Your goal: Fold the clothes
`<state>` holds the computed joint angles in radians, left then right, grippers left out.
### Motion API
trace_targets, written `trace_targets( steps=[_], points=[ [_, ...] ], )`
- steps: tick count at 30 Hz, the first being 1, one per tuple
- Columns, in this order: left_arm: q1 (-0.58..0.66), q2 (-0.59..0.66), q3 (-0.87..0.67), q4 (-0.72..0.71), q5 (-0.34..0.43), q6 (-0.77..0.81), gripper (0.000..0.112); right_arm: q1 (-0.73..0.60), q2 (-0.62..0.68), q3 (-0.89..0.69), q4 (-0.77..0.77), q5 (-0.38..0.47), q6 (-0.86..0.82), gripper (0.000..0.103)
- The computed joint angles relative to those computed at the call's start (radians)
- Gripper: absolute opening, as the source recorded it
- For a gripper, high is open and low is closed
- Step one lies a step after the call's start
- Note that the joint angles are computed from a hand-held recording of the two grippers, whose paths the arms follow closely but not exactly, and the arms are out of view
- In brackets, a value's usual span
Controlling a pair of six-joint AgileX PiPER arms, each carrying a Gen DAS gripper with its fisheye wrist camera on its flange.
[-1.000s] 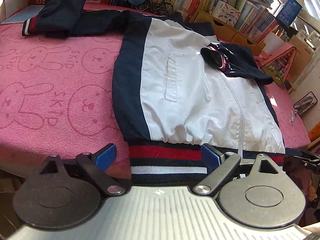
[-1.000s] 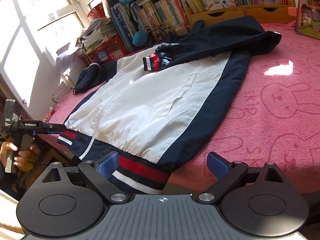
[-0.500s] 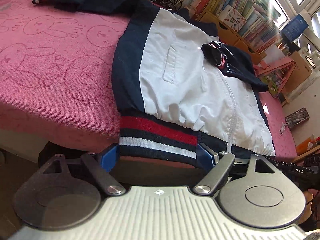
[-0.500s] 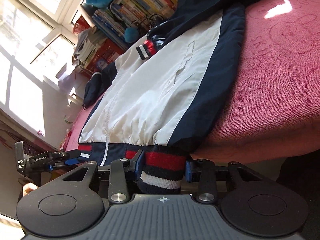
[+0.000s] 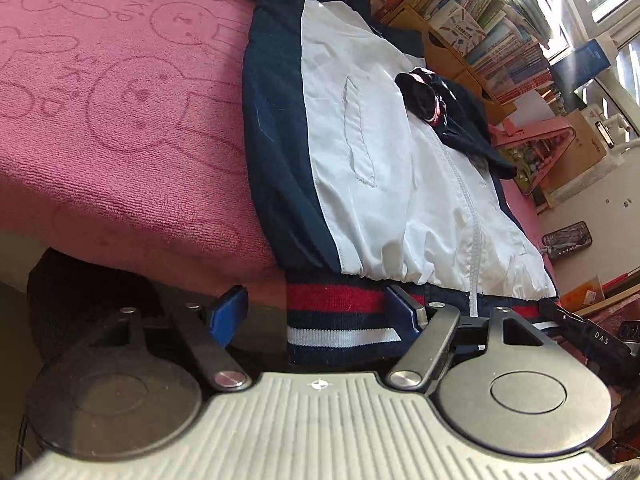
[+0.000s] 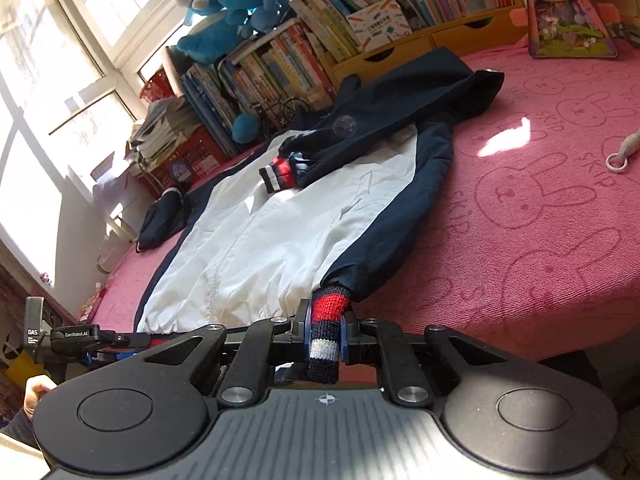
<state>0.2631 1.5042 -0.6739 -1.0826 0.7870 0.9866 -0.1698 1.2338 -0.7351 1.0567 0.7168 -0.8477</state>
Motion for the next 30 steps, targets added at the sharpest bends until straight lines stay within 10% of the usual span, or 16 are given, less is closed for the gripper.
trace_targets(
  steps=[5,11,17,25,28,30],
  points=[
    [0.048,-0.114,-0.009,0.109,0.008,0.023,0.081,0.036,0.012,-0.069,-0.302,0.024,0.22,0.027],
    [0.118,-0.127,-0.122,0.13,-0.073,0.027,0.091,0.075,-0.039,-0.197,-0.403,-0.047,0.246,0.072],
    [0.112,0.18,-0.398,0.027,-0.313,-0.002,0.098,0.362,0.19,-0.378,-0.565,-0.328,0.257,0.084],
    [0.078,0.578,-0.814,0.178,-0.571,-0.491,0.097,0.552,0.721,-0.902,-0.562,-0.225,0.312,0.084],
    [0.087,0.671,-0.913,0.011,-0.581,-0.378,0.088,0.575,0.826,-1.03,-0.586,-0.186,0.349,0.084],
    [0.11,0.703,-0.951,-0.189,-0.541,-0.23,0.036,0.586,0.874,-1.088,-0.605,-0.178,0.376,0.084]
  ],
)
